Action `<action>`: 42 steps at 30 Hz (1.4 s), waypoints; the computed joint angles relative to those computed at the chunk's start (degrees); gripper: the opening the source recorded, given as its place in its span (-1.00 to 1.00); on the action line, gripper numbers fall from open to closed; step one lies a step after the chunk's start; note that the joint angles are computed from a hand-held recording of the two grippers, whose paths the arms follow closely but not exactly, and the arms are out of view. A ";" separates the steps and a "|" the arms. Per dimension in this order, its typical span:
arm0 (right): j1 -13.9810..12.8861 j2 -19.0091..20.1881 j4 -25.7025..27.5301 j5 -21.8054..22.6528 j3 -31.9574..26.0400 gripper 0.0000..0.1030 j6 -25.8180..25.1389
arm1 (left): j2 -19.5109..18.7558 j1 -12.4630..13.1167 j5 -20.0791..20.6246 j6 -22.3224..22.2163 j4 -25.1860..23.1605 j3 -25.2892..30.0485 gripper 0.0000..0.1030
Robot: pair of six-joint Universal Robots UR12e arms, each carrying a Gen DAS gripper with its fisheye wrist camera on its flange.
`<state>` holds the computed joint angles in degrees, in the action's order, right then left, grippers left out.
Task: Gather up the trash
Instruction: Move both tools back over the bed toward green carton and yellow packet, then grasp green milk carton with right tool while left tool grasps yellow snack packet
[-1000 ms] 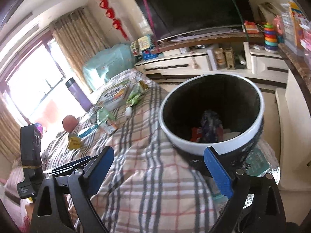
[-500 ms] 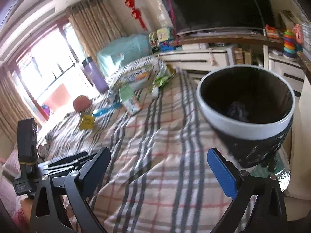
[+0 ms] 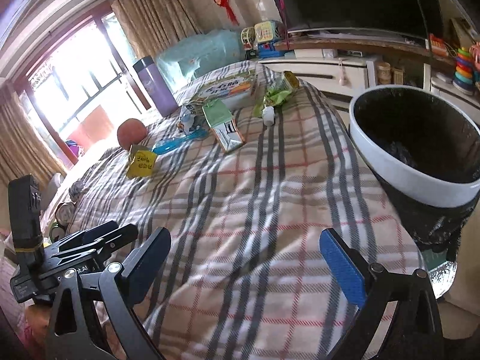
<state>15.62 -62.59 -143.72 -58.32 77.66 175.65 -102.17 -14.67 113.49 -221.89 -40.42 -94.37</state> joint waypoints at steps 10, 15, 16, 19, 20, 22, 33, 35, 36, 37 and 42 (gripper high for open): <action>1.85 2.87 1.77 -1.06 -4.48 0.92 -1.53 | 0.27 2.79 0.67 3.76 0.53 -0.04 0.46; 2.62 5.46 2.33 -1.66 -8.25 0.90 -0.97 | -1.05 4.46 0.92 7.86 1.76 0.89 0.56; 2.92 6.24 2.79 -2.11 -9.45 0.88 -1.00 | -1.45 4.66 1.18 8.22 1.55 1.20 0.57; 3.54 8.06 3.94 -2.85 -12.22 0.84 -1.33 | -2.48 5.42 0.98 9.14 1.34 1.94 0.57; 3.68 8.47 4.26 -3.04 -12.90 0.82 -1.36 | -2.76 5.74 0.65 9.13 1.59 2.00 0.57; 4.01 9.65 5.08 -3.52 -14.82 0.79 -1.28 | -3.08 6.27 -0.29 9.12 2.43 1.89 0.57; 5.27 14.35 7.26 -6.82 -22.47 0.40 -0.46 | -3.49 7.78 -5.49 12.40 8.80 0.43 -0.35; 5.64 14.86 8.17 -7.83 -23.40 -0.12 -0.98 | -3.41 8.06 -7.33 12.78 9.07 0.22 -0.55; 5.78 14.86 8.57 -8.28 -23.50 -0.31 -1.34 | -3.27 8.04 -7.47 12.88 9.80 -0.01 -0.56; 5.91 14.81 8.87 -8.68 -23.47 -0.31 -1.87 | -3.10 8.07 -7.52 12.93 10.63 -0.34 -0.56; 5.76 13.34 5.19 -8.93 -20.77 -0.33 -1.67 | -2.12 8.02 -8.34 11.17 10.83 -1.52 -0.60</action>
<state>21.39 -49.25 -138.53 -67.26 56.89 173.99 -104.29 -6.65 105.15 -210.72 -29.59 -95.89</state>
